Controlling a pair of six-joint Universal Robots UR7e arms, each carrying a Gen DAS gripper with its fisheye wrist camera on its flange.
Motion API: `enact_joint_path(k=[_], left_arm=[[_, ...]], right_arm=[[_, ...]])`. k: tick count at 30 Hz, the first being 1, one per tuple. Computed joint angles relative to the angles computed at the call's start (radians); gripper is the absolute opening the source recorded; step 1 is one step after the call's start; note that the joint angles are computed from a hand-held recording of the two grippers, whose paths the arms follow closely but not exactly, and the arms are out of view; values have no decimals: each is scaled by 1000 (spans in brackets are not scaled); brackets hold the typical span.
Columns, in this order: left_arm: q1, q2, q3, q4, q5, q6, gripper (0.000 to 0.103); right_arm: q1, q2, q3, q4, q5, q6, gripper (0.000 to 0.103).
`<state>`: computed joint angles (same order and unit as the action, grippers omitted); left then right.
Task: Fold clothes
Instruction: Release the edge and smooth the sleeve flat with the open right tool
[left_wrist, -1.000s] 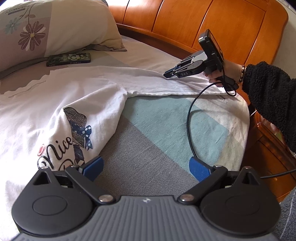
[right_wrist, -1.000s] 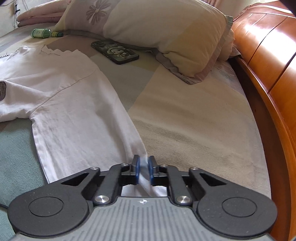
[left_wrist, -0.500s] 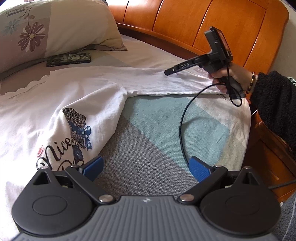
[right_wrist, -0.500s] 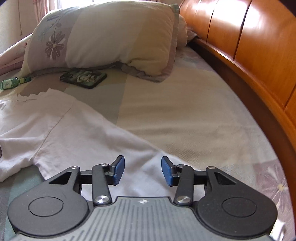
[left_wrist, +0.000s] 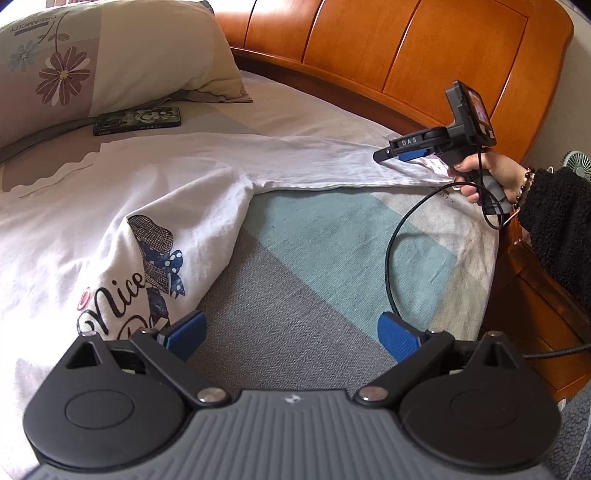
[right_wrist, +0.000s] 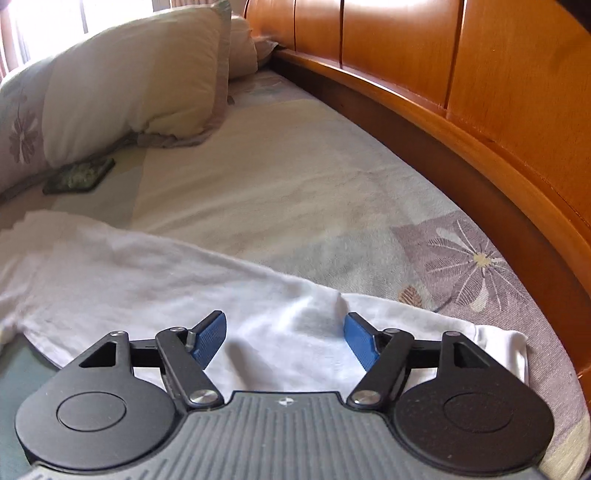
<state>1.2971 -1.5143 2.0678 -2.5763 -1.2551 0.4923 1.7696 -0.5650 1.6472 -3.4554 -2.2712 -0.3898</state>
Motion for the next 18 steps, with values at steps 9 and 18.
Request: enact_joint_path(k=[9,18], left_arm=[[-14,-25,9,5,13,-5,99],[-47,-51,26,27,31,-22,99]], right_arm=[[-5,-76,85,-16,-29,132,86],[-39,-140,170,-82,-20,265,89]])
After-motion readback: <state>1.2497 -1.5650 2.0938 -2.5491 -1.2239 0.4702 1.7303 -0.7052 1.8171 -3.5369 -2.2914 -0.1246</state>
